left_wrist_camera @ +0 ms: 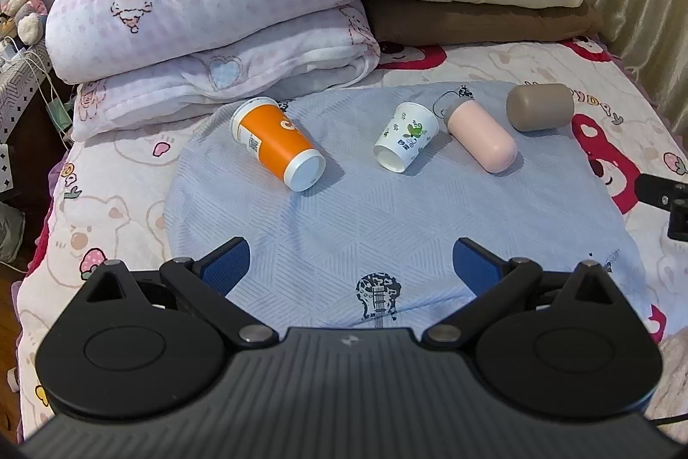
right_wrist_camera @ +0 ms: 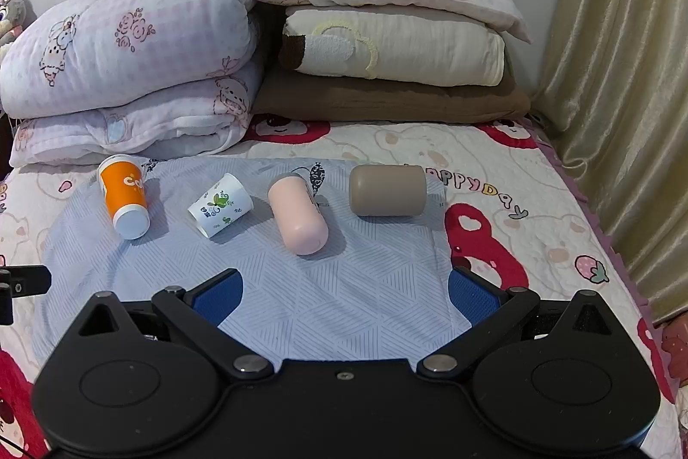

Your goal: Flip cup upright

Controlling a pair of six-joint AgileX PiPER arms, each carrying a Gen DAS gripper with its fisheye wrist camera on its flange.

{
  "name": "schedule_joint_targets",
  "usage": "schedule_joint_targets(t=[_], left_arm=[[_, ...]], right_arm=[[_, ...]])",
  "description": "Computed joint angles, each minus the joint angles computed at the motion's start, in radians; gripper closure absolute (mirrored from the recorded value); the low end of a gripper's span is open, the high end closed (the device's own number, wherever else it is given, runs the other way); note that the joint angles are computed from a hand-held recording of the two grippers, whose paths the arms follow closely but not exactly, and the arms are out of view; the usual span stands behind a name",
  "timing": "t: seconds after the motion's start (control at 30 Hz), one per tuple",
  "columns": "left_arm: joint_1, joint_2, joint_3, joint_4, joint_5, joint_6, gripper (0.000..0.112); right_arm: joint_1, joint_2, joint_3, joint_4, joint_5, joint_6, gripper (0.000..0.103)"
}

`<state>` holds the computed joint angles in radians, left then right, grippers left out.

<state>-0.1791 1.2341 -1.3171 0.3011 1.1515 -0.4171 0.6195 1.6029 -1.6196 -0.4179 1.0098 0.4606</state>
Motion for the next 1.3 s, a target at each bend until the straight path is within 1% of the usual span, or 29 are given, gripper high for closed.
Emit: schedule_joint_targets(t=[0.3,0.37,0.43,0.53,0.63,0.73,0.77,0.83,0.9,0.97,1.03,1.13,1.2,1.27,1.3], left_arm=[[0.007,0.014,-0.008,-0.011,0.012,0.002,0.01],[0.021,0.013,-0.011,-0.022,0.009,0.012,0.01],[0.038,0.014,-0.02,-0.03,0.004,0.028,0.01],[0.105,0.041,-0.074,-0.108,0.014,0.123,0.01],[0.171,0.088,-0.136,-0.189,0.008,0.238,0.01],[0.211,0.137,-0.177,-0.244,-0.047,0.379,0.01],[0.219,0.158,-0.193,-0.258,-0.068,0.427,0.01],[0.238,0.209,-0.235,-0.293,-0.1,0.492,0.01],[0.272,0.276,-0.294,-0.37,-0.101,0.556,0.01],[0.306,0.356,-0.364,-0.443,-0.088,0.602,0.01],[0.322,0.418,-0.4,-0.484,-0.099,0.645,0.011],[0.334,0.495,-0.433,-0.53,-0.124,0.725,0.011],[0.341,0.554,-0.474,-0.557,-0.119,0.757,0.011],[0.352,0.617,-0.521,-0.587,-0.103,0.776,0.012],[0.353,0.64,-0.532,-0.586,-0.116,0.773,0.012]], right_arm=[[-0.002,-0.005,0.015,-0.003,-0.004,0.0,0.0],[-0.012,-0.01,0.018,0.024,-0.016,-0.018,0.0],[-0.042,-0.024,0.021,0.105,-0.042,-0.08,0.0],[-0.104,-0.052,0.034,0.289,-0.098,-0.239,0.0],[-0.182,-0.067,0.055,0.545,-0.159,-0.485,0.0],[-0.261,-0.049,0.088,0.831,-0.213,-0.747,0.0],[-0.283,-0.026,0.08,0.903,-0.205,-0.802,0.0],[-0.301,0.053,0.001,0.951,-0.135,-0.808,0.0],[-0.322,0.158,-0.108,0.984,-0.049,-0.772,0.0],[-0.337,0.23,-0.175,1.021,-0.002,-0.749,0.0],[-0.334,0.293,-0.234,1.028,0.02,-0.738,0.001],[-0.302,0.381,-0.323,0.988,0.024,-0.695,0.003],[-0.288,0.462,-0.416,0.982,0.06,-0.664,0.005],[-0.278,0.551,-0.527,0.987,0.106,-0.63,0.012],[-0.276,0.592,-0.577,0.99,0.13,-0.61,0.013]])
